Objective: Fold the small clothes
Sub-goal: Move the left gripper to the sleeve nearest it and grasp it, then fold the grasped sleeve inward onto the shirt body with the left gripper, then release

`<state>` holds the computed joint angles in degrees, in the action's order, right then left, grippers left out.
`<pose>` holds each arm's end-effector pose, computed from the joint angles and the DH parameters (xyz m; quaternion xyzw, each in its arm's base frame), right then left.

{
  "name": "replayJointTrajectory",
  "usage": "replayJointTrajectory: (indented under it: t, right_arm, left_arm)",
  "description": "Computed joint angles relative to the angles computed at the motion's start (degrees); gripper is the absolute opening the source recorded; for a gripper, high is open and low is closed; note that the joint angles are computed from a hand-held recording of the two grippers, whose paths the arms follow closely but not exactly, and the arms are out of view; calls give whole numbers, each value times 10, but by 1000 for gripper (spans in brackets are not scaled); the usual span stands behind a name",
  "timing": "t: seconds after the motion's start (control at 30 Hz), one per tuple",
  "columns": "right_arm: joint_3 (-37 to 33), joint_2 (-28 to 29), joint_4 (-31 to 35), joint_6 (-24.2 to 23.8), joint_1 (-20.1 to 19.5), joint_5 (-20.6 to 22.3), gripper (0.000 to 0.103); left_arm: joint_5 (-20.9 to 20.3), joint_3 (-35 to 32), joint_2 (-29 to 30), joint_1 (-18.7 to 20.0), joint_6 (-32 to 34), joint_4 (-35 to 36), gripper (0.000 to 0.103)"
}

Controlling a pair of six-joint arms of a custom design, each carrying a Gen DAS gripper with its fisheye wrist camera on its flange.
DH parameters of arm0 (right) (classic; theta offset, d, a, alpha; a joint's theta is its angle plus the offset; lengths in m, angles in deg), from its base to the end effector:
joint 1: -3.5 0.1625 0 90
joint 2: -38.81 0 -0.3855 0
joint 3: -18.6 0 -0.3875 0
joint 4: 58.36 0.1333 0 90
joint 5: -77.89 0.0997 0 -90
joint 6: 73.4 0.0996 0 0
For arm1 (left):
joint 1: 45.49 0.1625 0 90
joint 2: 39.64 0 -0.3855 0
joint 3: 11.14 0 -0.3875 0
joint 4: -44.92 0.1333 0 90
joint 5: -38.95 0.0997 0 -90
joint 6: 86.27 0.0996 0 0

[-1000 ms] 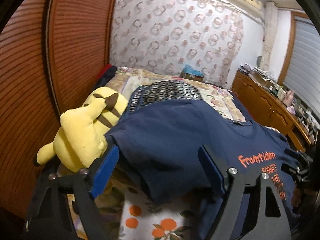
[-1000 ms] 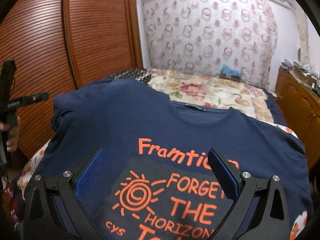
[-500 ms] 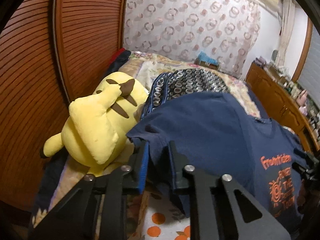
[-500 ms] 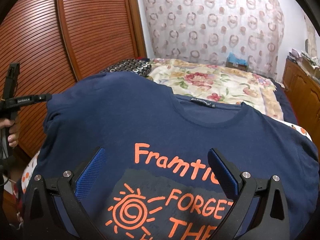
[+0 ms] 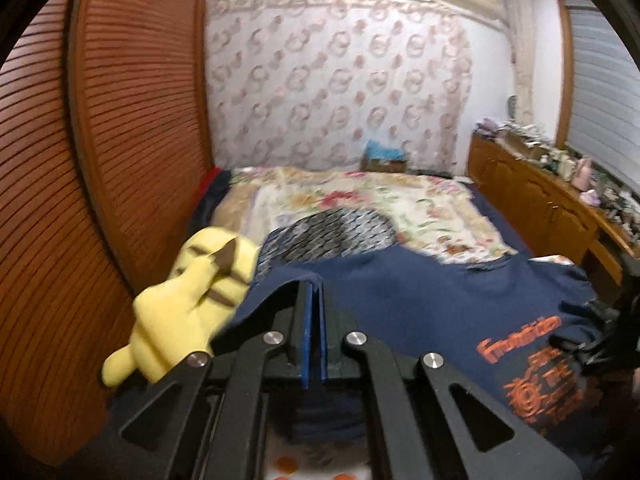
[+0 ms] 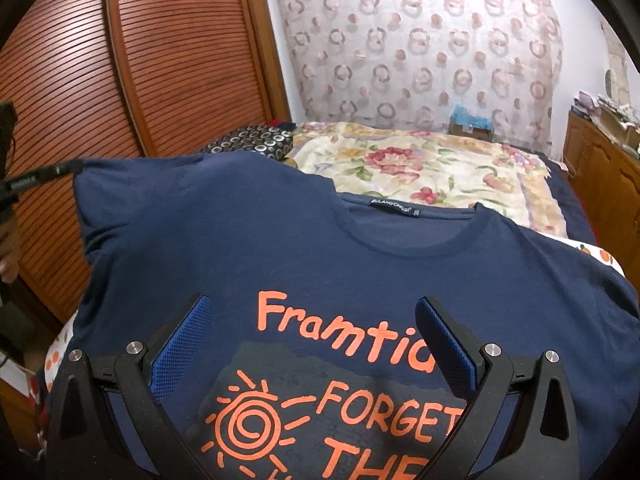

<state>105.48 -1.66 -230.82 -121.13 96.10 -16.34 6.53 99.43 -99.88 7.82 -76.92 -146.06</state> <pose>0.1576 -0.6931 0.1104 0.3937 -0.8649 0.2721 0.1511 -0.1503 -0.5655 0.2421 0.1202 0.8096 -0.4671 0.3344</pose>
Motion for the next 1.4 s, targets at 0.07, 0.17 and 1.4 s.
replayJointTrajectory:
  t: [0.07,0.17,1.4]
  right_arm:
    - [0,-2,-4,2,-1,2,103]
    - [7,-9,-16,7,-5,6,103]
    - [-44,24,24,2,0,-5,103]
  left_arm:
    - [-20,-20,9,-3,11,11,0]
    - [-58,-63,35,-8,28,38,0]
    - [-54,-48,37,30,-112,199,47]
